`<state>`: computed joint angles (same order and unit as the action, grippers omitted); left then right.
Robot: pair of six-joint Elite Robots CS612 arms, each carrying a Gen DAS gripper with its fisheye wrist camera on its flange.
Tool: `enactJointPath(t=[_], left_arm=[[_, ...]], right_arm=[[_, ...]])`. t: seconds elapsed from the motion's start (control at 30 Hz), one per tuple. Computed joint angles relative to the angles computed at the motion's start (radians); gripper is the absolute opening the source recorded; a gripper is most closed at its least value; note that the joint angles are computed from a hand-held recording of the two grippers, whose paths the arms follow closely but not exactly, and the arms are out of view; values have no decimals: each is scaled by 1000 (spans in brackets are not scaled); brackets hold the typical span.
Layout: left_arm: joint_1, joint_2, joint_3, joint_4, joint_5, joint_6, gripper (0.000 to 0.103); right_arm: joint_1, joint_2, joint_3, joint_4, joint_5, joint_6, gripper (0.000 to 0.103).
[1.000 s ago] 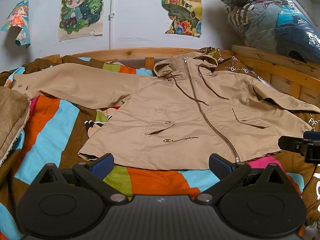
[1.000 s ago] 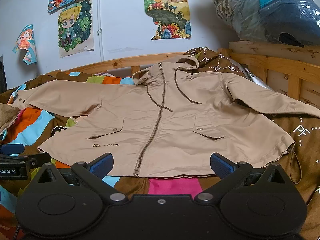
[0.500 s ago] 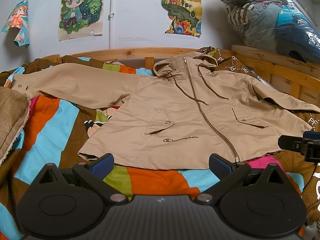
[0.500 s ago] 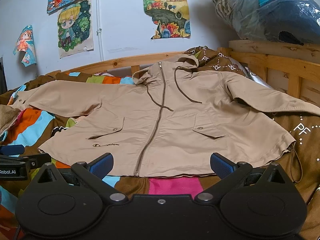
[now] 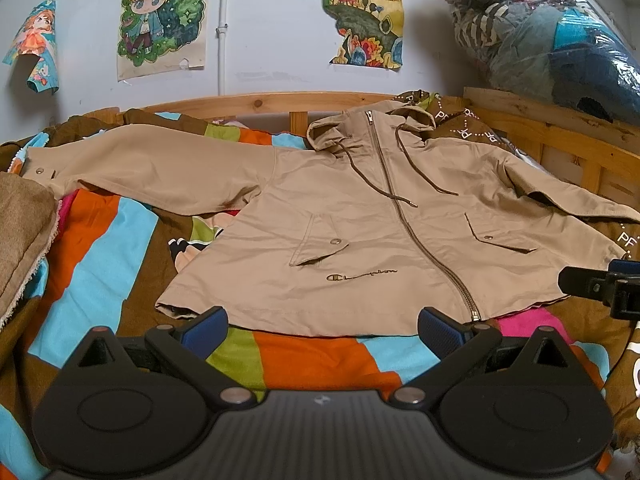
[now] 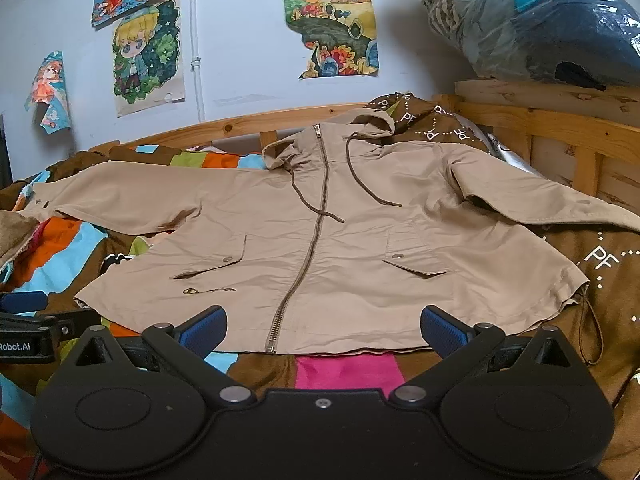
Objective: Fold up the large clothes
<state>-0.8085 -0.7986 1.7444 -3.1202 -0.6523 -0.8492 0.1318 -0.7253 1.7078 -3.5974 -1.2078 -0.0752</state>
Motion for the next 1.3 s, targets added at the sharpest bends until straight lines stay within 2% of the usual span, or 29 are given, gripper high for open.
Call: enactJointPath(t=[0.27,0.37,0.43,0.57,0.73,0.87,0.93,1.07,1.17,1.3], left_arm=[[11,-8,-11,110,-62,-62,102],[23,-11,-31,161,-92,-54,102],[32,-13,-49,174,-103,-20,102],[58,-13,-99,162,-139,108,103],[98,14,-200,149,-222,226,103],[124,66,-300,138,-299,291,103],[135,98,-353,132,-341,322,103],[156,155,-440,119,-418,355,103],[171,186,-484,118,-463,379,103],[184,201,-510,148,-478,385,102]], right_arm=[[0,-3,2,18,-9,13,103],[1,-8,1,51,-21,21,103],[1,-12,-1,64,-35,39,103],[-10,-13,-8,19,-83,123,103],[-43,-17,-26,-22,-182,315,103],[-79,-15,-50,-23,-315,476,102],[-99,-10,-71,7,-363,508,100],[-121,13,-133,71,-481,500,90],[-136,34,-194,164,-527,526,81],[-144,66,-278,293,-584,594,68]])
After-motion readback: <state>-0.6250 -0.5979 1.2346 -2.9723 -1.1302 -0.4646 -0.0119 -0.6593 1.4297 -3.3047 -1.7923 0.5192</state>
